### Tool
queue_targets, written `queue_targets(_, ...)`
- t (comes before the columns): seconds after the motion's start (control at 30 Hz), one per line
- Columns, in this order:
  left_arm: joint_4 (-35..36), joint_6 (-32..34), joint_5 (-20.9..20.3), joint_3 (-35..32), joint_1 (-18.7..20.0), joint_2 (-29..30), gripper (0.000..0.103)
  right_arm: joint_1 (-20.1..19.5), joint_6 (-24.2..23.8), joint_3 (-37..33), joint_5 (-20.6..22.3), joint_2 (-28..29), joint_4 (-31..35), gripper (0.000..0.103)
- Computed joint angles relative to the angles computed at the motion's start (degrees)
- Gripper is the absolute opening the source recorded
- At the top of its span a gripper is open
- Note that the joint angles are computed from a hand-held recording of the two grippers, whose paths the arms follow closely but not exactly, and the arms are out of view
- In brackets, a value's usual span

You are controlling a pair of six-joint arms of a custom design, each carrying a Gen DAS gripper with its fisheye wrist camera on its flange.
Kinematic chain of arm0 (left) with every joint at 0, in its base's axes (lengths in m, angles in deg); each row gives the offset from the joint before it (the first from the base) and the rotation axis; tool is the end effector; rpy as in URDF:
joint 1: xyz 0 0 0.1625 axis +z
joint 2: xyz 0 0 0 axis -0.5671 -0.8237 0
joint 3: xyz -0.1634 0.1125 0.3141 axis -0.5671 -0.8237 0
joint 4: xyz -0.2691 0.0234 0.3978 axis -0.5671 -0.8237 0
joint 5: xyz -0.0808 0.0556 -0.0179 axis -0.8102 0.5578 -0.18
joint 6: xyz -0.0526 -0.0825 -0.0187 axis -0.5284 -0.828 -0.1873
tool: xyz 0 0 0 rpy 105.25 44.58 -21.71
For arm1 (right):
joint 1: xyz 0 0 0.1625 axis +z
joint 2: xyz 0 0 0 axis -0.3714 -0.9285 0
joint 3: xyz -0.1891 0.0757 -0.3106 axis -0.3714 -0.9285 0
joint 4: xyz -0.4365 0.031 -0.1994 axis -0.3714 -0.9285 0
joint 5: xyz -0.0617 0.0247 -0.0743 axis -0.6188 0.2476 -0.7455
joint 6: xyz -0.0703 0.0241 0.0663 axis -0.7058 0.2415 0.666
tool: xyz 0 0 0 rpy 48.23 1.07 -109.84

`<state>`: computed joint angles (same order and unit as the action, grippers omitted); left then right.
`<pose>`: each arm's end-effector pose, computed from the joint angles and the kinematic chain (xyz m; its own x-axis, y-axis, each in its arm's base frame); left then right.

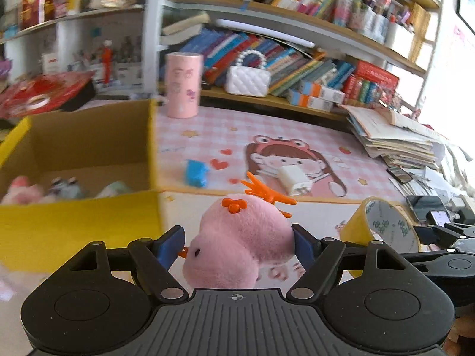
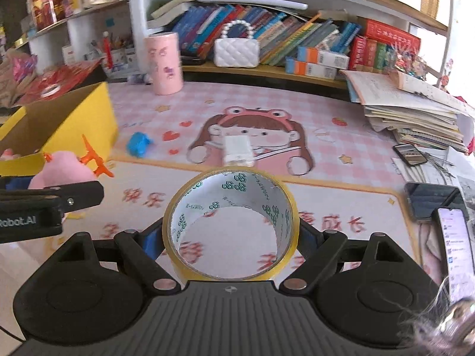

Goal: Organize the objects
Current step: 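Carry the plush toy and tape roll over the yellow box with both grippers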

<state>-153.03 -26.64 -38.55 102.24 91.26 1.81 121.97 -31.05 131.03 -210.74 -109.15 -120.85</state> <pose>-0.1980 -0.6622 0.1487 -0.7978 0.1601 -0.5813 0.5329 0.6382 -0.5556 0.1957 -0.6424 0.1408 -0.7190 -0.0871 0.6895 -0.5537 0.6714 -0.4926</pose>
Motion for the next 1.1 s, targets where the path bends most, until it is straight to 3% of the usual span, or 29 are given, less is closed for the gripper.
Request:
queue_targets(0.63, -1.5, -6.5, 12.6, 21.5, -1.6, -23.3, 0.078, 9.0, 1.1, 5.4, 4.1, 3.6, 2.4, 0.084)
queue_targets(1.1, -4.6, -4.3, 13.7, 27.0, -2.4, -30.8, 0.078, 13.2, 0.8, 7.6, 3.7, 5.2, -1.4, 0.084)
